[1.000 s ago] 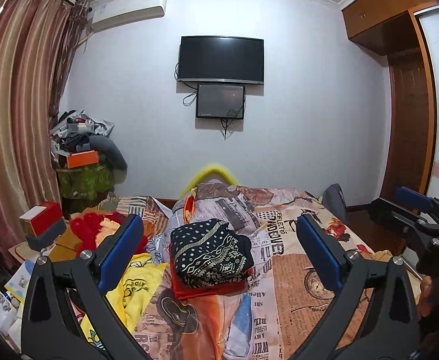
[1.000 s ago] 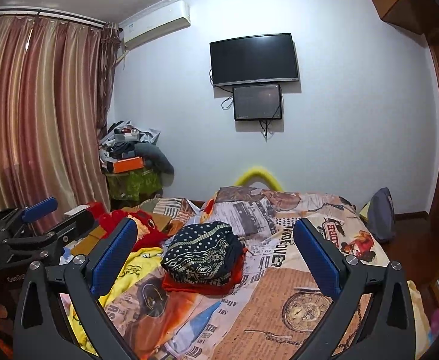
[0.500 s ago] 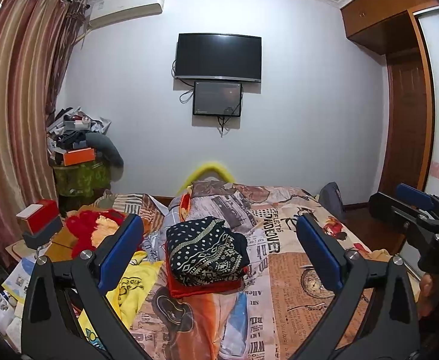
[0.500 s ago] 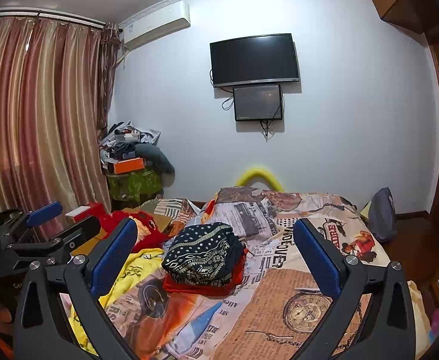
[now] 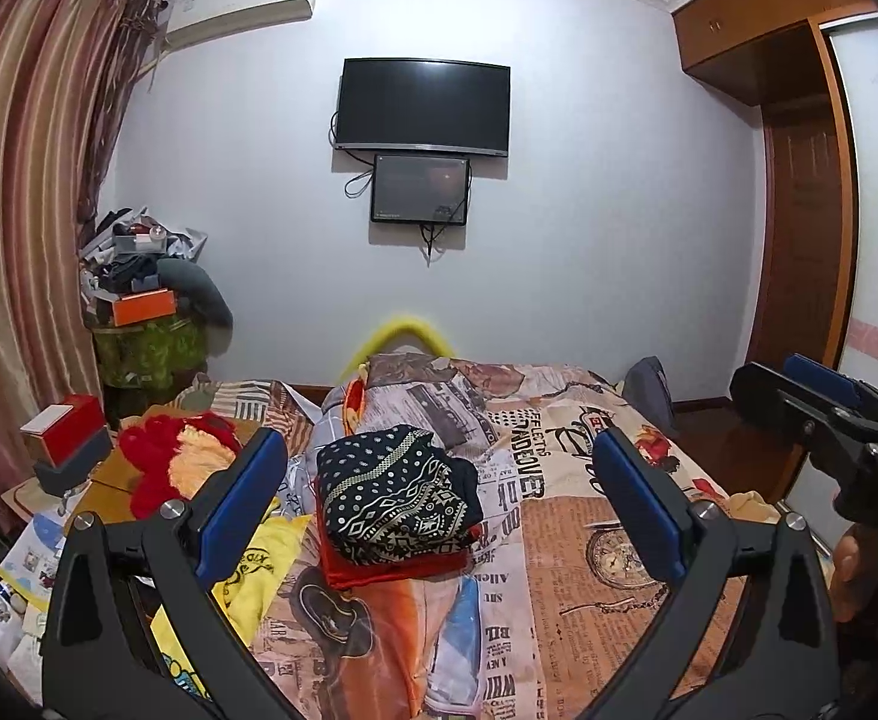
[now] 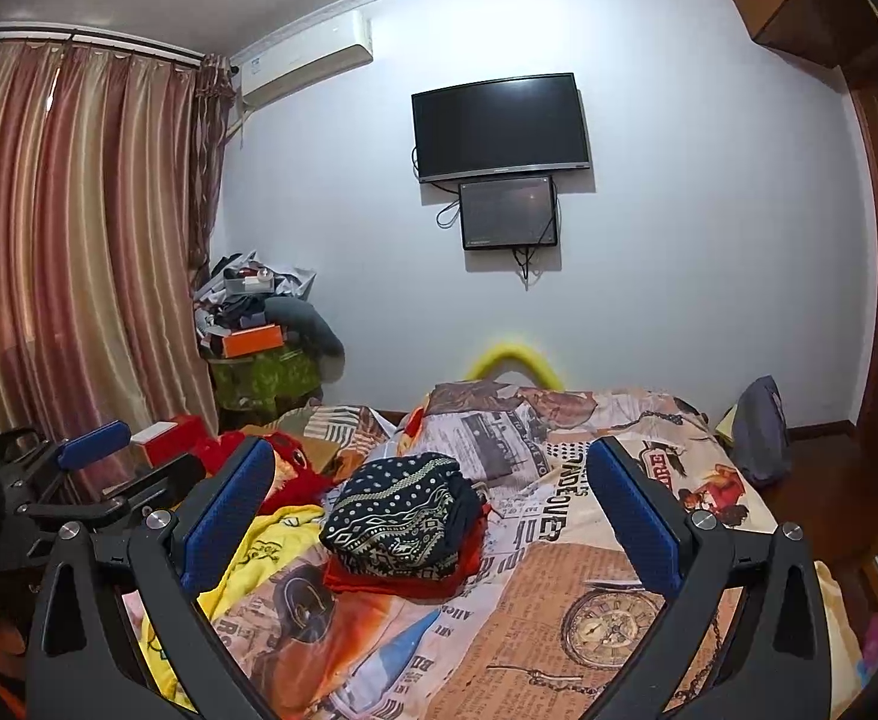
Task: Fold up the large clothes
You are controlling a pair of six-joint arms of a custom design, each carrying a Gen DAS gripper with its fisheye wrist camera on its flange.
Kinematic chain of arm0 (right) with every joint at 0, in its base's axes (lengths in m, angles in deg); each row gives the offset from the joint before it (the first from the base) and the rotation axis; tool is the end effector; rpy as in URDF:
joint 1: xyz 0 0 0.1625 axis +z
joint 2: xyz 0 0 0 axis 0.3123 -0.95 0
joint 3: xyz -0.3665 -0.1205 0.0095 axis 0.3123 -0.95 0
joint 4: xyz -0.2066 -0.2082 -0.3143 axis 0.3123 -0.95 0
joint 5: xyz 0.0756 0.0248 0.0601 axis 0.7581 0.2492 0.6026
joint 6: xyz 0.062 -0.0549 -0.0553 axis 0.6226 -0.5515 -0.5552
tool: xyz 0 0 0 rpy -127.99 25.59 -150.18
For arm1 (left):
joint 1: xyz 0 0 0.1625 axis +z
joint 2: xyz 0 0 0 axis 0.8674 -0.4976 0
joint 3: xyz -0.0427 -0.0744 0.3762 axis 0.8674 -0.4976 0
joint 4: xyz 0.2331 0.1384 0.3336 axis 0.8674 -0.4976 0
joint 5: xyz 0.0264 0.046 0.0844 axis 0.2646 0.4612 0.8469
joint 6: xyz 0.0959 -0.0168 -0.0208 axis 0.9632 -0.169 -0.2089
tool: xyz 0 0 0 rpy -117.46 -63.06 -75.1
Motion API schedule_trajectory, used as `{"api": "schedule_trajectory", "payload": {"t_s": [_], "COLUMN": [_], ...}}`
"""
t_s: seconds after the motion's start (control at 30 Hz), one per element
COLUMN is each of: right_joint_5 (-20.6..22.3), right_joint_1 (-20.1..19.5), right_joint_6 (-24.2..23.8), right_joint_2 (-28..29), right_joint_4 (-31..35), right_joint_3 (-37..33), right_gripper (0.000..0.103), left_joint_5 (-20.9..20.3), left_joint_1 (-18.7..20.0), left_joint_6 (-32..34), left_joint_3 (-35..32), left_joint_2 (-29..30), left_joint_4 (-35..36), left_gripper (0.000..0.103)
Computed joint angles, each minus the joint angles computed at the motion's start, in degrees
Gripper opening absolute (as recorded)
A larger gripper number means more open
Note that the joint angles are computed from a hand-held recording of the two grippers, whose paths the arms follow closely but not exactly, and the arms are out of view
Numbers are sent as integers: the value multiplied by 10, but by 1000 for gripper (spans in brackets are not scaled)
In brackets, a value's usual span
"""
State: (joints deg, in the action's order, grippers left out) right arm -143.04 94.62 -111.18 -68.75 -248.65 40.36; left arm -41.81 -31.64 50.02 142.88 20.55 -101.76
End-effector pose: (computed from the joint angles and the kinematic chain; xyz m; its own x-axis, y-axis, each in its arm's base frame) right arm 0.3589 -0.5491 0.4104 -0.6608 -0.4816 0.5757 -0.7266 0.2181 -0.6515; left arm -0.4278 -0.4915 0.3033 -0.7429 -0.0505 -0.6675 0.6364 0.2559 -0.7277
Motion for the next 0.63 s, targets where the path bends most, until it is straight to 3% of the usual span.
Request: {"api": "schedule_trajectory", "payload": {"t_s": [0.63], "right_joint_5": [0], "right_joint_1": [0], "right_joint_6": [7], "right_joint_2": [-3], "right_joint_4": [-7], "right_joint_3": [6], "right_gripper": [103], "left_joint_5": [5], "left_joint_1": [-2], "left_joint_6": [-31], "left_joint_3": [7], "left_joint_2": [-5], "left_joint_4": [20], "left_gripper": [102]}}
